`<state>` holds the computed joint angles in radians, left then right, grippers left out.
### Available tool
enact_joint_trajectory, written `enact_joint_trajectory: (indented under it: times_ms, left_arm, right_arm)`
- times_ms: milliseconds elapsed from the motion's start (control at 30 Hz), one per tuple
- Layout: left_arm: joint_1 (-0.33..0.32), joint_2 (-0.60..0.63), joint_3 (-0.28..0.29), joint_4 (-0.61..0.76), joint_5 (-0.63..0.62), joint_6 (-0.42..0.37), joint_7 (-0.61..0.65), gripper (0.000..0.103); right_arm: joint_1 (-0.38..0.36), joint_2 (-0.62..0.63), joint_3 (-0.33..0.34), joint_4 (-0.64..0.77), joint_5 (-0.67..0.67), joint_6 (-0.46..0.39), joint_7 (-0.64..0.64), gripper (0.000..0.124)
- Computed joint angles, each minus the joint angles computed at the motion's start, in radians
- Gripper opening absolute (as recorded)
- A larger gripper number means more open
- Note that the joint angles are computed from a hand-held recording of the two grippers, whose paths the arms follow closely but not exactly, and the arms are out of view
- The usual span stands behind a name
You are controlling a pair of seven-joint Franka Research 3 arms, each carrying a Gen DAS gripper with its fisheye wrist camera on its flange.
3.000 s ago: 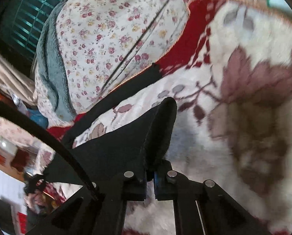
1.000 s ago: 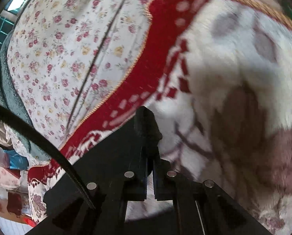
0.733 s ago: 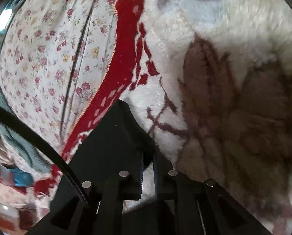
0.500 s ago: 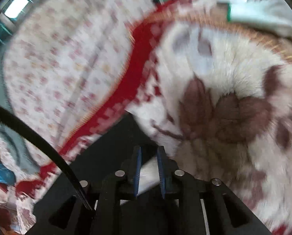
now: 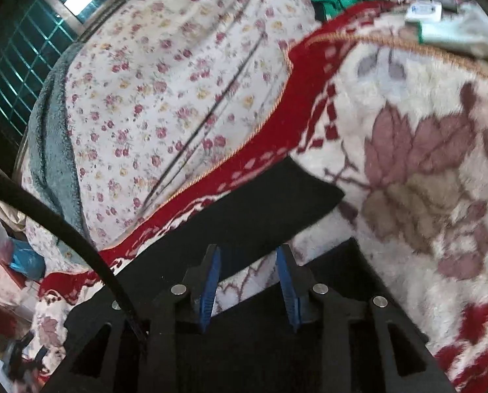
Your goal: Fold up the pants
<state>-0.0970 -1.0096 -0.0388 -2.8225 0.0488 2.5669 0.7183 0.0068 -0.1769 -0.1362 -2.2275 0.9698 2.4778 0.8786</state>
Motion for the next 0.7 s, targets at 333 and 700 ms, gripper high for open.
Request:
enact_joint_trajectory:
  times_ms: [333, 700]
  left_arm:
    - [-0.13, 0.256, 0.287, 0.086, -0.102, -0.008, 0.586, 0.08]
    - [-0.09, 0.395, 0.253, 0.121, -0.27, 0.058, 0.782, 0.059]
  right_arm:
    - [-0.012, 0.03, 0.007, 0.012, -0.052, -0.033, 0.06, 0.034]
    - [-0.013, 0.042, 0.017, 0.014, -0.082, -0.028, 0.088, 0.034]
